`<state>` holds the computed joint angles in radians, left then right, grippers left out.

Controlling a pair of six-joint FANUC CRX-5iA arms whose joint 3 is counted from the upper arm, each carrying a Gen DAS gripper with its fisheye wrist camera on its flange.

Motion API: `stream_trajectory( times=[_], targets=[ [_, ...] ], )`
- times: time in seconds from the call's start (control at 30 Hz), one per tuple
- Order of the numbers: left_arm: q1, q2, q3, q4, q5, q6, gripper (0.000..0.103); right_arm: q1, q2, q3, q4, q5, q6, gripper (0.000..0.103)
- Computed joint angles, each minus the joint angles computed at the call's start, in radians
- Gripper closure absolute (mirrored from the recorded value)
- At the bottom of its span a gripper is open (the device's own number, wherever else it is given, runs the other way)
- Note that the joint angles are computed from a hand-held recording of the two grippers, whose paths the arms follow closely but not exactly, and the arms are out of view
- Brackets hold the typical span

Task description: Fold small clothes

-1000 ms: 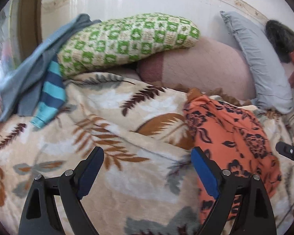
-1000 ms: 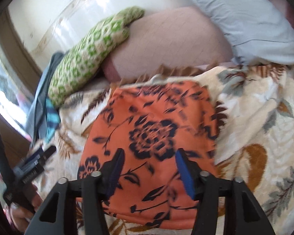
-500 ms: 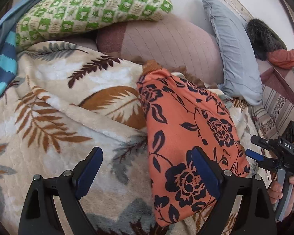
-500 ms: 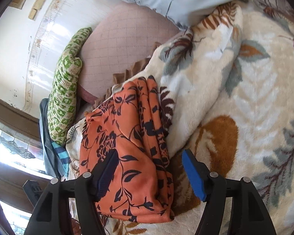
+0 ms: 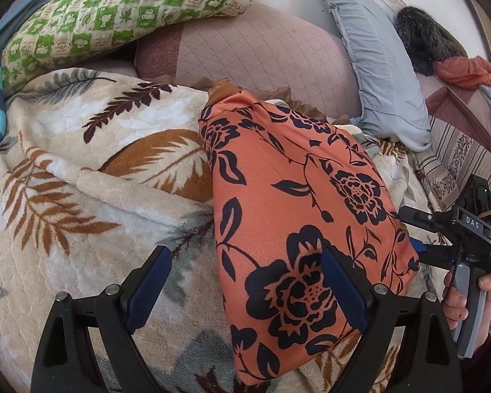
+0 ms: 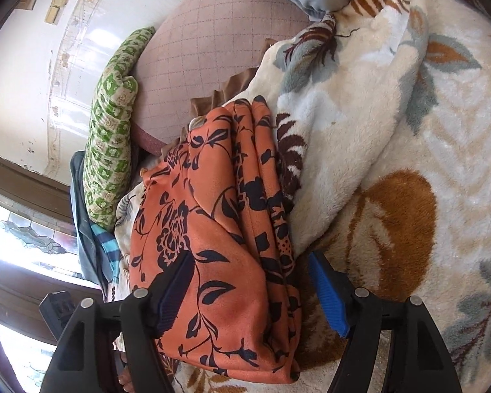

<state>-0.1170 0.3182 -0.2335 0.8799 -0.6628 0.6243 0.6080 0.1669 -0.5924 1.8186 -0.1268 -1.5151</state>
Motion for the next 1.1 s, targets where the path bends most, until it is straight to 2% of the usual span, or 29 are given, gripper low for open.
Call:
stream_trajectory(
  times=[0.07, 0.2, 0.4, 0.5, 0.57, 0.67, 0.77, 0.97, 1.1],
  targets=[
    [-0.006, -0.011, -0.012, 0.01, 0.019, -0.023, 0.01, -0.018, 0.0, 0.002, 0.074, 0.004, -0.058, 0.028],
    [-0.024, -0.037, -0.036, -0.005, 0.091, -0.044, 0.01, -0.033, -0.003, 0.004, 0.146, 0.003, -0.109, 0.028],
    [-0.039, -0.058, -0.044, -0.069, 0.157, -0.04, 0.01, -0.033, 0.005, 0.013, 0.153, 0.001, -0.109, 0.028],
    [-0.045, -0.065, -0.046, -0.089, 0.168, -0.042, 0.01, -0.028, 0.006, 0.014, 0.145, -0.008, -0.094, 0.028],
    [-0.049, -0.069, -0.049, -0.091, 0.172, -0.051, 0.01, -0.006, 0.005, 0.011, 0.073, -0.029, -0.027, 0.028],
    [-0.053, -0.073, -0.05, -0.103, 0.176, -0.052, 0.01, -0.017, 0.007, 0.014, 0.115, -0.021, -0.062, 0.028],
    [-0.055, -0.072, -0.044, -0.12, 0.168, -0.04, 0.01, -0.007, 0.01, 0.015, 0.073, -0.023, -0.024, 0.028],
    [-0.055, -0.068, -0.032, -0.16, 0.163, -0.01, 0.01, -0.009, 0.018, 0.021, 0.081, -0.018, -0.03, 0.027],
    [-0.055, -0.065, -0.027, -0.172, 0.161, 0.0, 0.01, 0.006, 0.028, 0.025, 0.022, -0.021, 0.02, 0.027]
  ],
)
